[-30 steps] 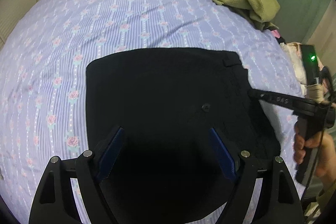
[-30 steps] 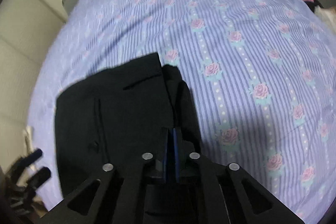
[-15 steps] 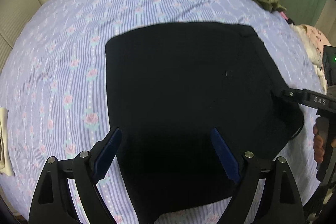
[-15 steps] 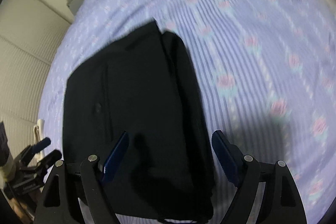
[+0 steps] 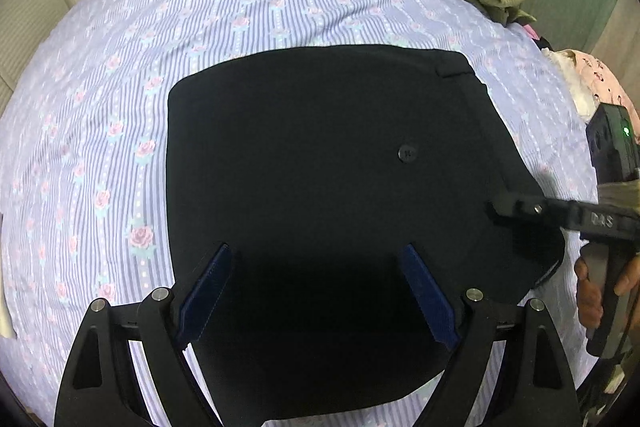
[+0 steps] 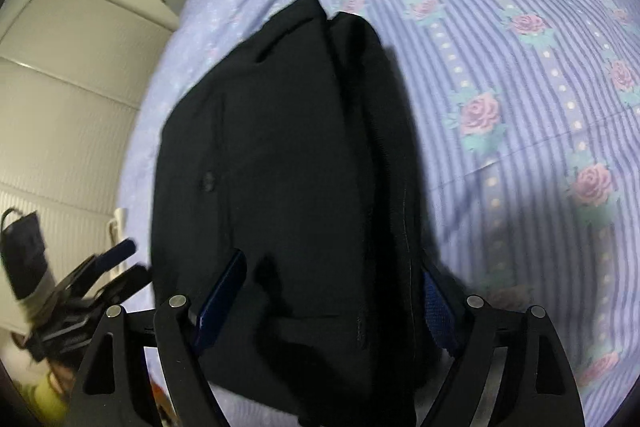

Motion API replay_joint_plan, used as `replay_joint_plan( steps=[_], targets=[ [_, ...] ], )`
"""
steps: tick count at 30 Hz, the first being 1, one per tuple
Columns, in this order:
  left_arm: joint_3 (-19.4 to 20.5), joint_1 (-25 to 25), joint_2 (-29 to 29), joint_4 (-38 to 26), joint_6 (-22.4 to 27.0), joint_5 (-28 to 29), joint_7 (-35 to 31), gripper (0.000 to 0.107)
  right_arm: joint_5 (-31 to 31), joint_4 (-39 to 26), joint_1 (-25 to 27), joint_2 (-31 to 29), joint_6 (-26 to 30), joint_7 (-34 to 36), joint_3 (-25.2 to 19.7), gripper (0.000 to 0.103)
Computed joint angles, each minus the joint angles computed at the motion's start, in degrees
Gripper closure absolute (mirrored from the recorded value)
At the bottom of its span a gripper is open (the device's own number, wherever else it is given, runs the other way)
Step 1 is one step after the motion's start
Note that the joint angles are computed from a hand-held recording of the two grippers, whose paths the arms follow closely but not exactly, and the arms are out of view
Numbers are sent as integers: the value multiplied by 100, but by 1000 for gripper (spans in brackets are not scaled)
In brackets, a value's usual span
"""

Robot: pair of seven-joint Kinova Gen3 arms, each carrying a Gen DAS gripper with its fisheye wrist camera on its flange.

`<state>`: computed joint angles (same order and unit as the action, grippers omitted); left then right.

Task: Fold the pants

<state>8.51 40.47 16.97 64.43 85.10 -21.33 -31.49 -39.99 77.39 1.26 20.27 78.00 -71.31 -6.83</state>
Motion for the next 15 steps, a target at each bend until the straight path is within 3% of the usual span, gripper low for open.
replay_joint_plan(
  steps=[6,10,15],
  targets=[
    [-30,-46,57,-59,-13,42,-40,20,-444,-65,215,453,-17,-17,-91,19],
    [-68,-245,-117,224,-460,343,303,20,-337,100,-14,234,-373,-268,-45,19],
    [-28,-510,-328,553,-755,595,577,20,-643,189,128,23,-231,-31,-159,26]
  ],
)
